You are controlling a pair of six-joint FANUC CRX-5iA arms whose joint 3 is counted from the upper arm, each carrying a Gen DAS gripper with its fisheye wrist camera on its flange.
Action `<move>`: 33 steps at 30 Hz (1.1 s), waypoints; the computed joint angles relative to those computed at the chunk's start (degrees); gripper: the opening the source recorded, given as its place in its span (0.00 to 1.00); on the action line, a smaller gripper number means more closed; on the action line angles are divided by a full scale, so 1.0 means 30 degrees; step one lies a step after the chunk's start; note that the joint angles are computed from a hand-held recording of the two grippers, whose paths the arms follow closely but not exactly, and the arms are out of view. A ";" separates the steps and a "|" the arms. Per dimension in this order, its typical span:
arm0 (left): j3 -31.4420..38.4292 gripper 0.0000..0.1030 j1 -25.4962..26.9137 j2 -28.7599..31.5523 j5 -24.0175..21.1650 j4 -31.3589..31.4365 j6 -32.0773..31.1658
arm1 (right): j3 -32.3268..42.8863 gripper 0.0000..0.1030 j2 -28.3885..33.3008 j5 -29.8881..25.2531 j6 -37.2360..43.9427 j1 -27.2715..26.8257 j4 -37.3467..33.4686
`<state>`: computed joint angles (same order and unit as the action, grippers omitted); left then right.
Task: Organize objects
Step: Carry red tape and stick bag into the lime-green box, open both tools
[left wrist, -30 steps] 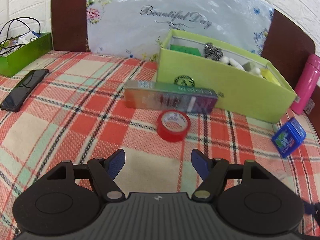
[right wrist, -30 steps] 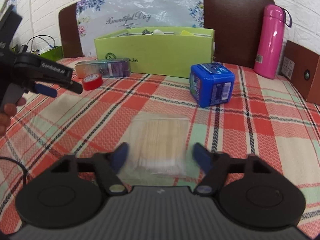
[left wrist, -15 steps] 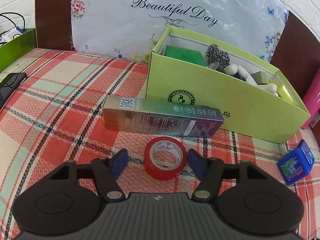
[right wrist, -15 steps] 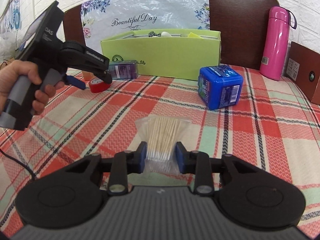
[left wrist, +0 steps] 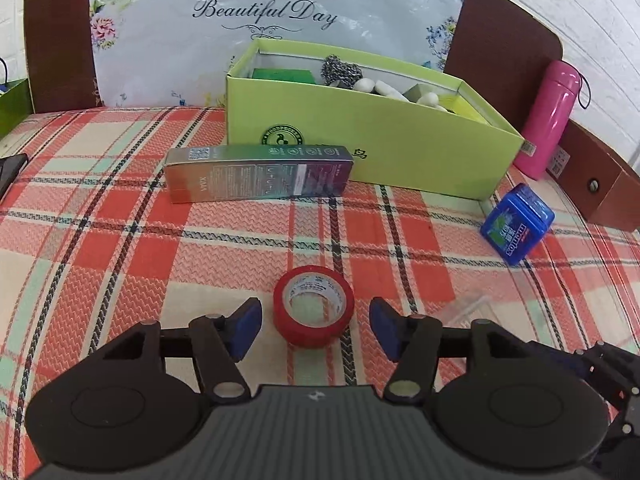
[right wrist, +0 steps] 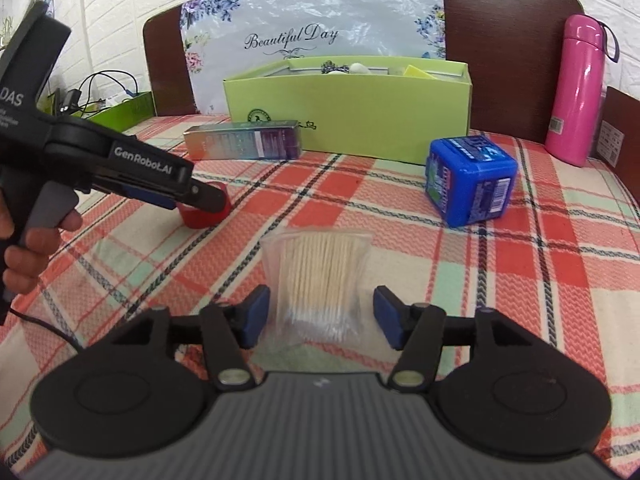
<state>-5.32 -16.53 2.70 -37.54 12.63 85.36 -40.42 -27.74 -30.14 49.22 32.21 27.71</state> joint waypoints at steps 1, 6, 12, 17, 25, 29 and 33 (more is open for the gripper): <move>0.0179 0.60 -0.0077 0.0094 -0.0096 -0.0231 0.0212 | 0.0001 0.56 -0.0055 -0.0042 0.0066 -0.0009 -0.0093; 0.1404 0.60 -0.0543 0.0635 -0.0787 -0.2366 0.2024 | 0.0001 0.56 0.0054 0.0203 0.0044 -0.0053 -0.0120; 0.0919 0.48 -0.0357 0.0540 -0.0400 -0.1383 0.1559 | 0.0276 0.28 0.0364 0.0515 0.0620 -0.0123 -0.0654; 0.0780 0.48 -0.0378 0.0338 -0.0209 -0.1185 0.1369 | 0.0624 0.24 0.0357 0.0415 0.1199 -0.0174 -0.1123; 0.0492 0.48 -0.0289 -0.0311 0.1162 0.0738 -0.0359 | 0.1462 0.24 0.0277 0.1862 0.1828 -0.1072 -0.1043; 0.0775 0.48 -0.0196 -0.0298 0.2100 0.2391 -0.1493 | 0.2565 0.24 0.0953 0.3144 0.2648 -0.2074 -0.1141; 0.2045 0.48 -0.0337 0.0316 0.2582 0.2537 -0.1587 | 0.3256 0.24 0.1946 0.4770 0.1854 -0.3061 0.0530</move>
<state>0.81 -17.54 3.64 -29.79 20.24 80.60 -30.65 -21.90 -15.83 54.79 23.02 29.30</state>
